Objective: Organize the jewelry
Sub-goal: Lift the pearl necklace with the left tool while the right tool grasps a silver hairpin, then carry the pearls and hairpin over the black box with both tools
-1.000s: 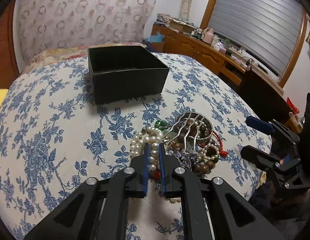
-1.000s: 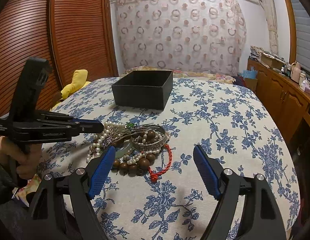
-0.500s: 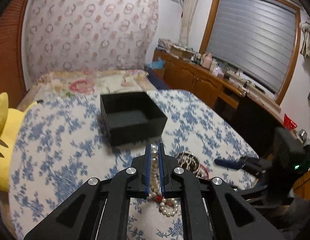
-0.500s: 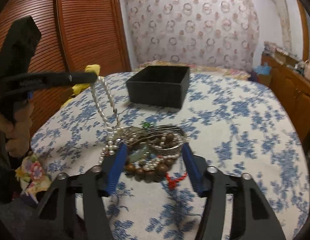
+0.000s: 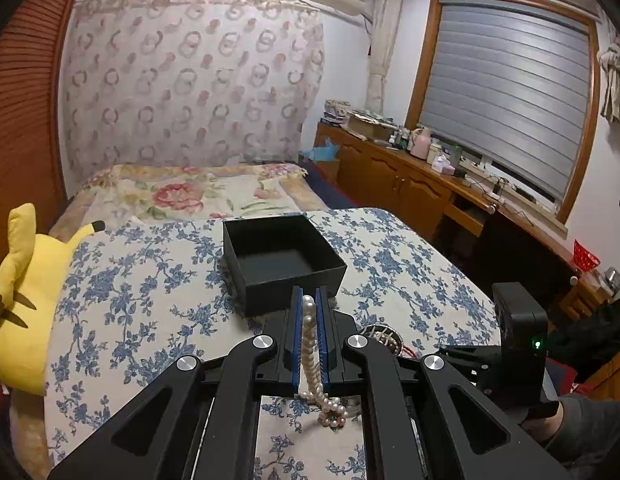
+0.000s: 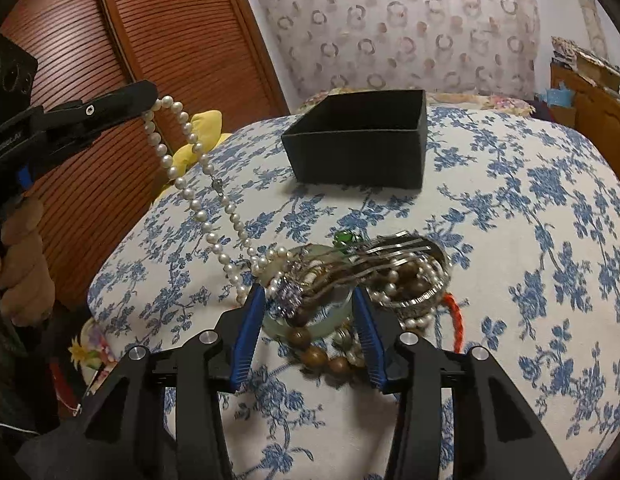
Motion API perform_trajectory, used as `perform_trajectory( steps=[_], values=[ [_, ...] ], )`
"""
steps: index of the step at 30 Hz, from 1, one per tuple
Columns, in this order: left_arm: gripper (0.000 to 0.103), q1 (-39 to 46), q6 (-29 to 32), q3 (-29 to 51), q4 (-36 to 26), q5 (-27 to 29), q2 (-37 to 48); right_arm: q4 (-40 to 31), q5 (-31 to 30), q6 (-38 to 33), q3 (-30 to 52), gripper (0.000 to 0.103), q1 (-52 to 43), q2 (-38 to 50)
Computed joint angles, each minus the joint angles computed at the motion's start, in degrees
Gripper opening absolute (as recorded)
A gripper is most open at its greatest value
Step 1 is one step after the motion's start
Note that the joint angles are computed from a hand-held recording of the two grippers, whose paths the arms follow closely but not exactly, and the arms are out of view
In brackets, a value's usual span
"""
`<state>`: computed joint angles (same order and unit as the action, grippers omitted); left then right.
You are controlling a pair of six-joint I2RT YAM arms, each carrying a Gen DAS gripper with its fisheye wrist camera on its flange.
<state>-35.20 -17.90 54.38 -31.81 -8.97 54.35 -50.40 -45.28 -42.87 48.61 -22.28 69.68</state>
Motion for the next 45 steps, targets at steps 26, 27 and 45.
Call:
perform_trajectory(
  steps=[26,27,45],
  values=[
    [0.0,3.4,3.2,7.5,-1.5,-0.5,4.1,0.5,-1.6,0.9,6.7,0.012,-0.3,-0.1],
    [0.0,4.1,3.4,6.2,-1.6,0.2,4.5,0.4,-1.8,0.5,7.0,0.012,-0.7,0.0],
    [0.021,9.0,7.8,-5.2,-0.7,1.6,16.2,-0.3,-3.0,-0.9,8.7,0.012,-2.8,0.3]
  ],
)
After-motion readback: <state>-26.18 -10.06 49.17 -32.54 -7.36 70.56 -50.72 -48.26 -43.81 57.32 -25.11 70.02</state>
